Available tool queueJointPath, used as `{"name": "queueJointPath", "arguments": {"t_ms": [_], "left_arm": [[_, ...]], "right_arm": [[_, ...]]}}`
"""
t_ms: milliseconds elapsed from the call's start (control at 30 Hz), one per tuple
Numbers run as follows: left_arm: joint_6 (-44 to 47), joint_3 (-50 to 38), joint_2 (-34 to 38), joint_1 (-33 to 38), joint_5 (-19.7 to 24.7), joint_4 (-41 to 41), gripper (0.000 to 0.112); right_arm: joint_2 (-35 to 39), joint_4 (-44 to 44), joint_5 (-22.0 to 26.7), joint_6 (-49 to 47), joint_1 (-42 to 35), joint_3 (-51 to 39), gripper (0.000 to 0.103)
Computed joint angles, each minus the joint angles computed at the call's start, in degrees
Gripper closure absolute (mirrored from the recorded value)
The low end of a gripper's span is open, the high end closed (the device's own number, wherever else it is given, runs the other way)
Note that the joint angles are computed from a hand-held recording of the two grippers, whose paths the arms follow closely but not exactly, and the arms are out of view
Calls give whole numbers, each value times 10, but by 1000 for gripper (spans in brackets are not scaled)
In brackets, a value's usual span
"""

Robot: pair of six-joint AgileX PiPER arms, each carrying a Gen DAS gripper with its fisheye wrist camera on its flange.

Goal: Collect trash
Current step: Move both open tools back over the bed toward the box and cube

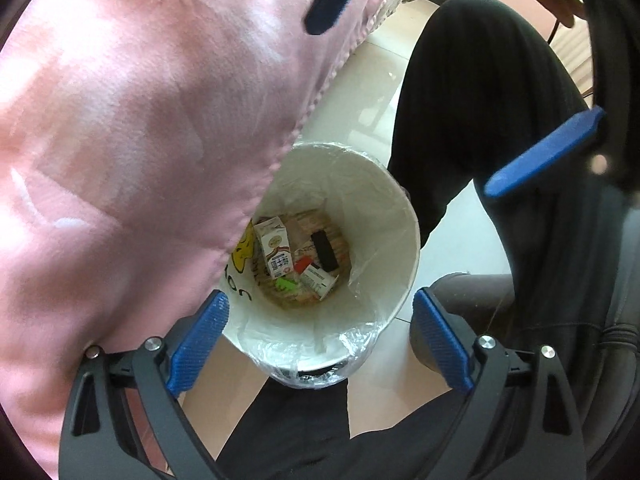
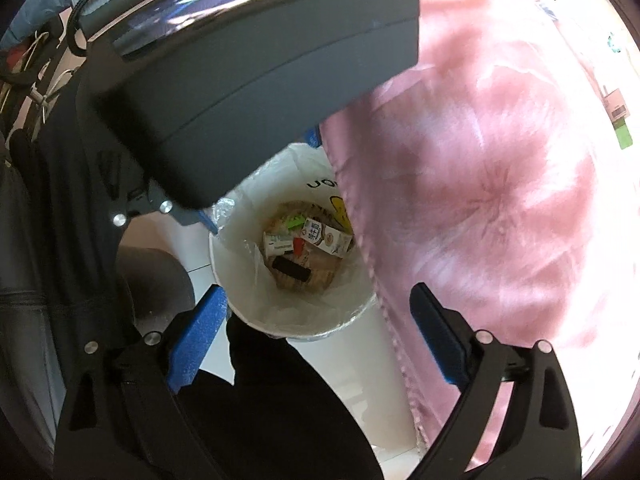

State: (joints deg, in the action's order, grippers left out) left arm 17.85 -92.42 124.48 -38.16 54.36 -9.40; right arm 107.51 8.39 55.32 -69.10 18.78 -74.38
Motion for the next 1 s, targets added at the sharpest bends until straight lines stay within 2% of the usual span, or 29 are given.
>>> {"name": "queueJointPath", "arguments": {"t_ms": [200, 467, 600, 800, 1000], "left_arm": [[-14, 8, -20, -10, 1, 17, 17], [-60, 12, -84, -19, 11, 50, 17], [-82, -6, -109, -22, 29, 68, 17], [-109, -73, -107, -19, 73, 95, 17], [-140, -146, -93, 0, 109, 122, 17]], "right_arm": [[-31, 5, 19, -17, -24, 2, 12], [-102, 64, 49, -88, -79, 3, 12], [-123, 81, 68, -112, -95, -17, 12], [-116, 98, 100, -109, -110, -91, 12], [-75, 112, 132, -102, -124, -174, 12]]}}
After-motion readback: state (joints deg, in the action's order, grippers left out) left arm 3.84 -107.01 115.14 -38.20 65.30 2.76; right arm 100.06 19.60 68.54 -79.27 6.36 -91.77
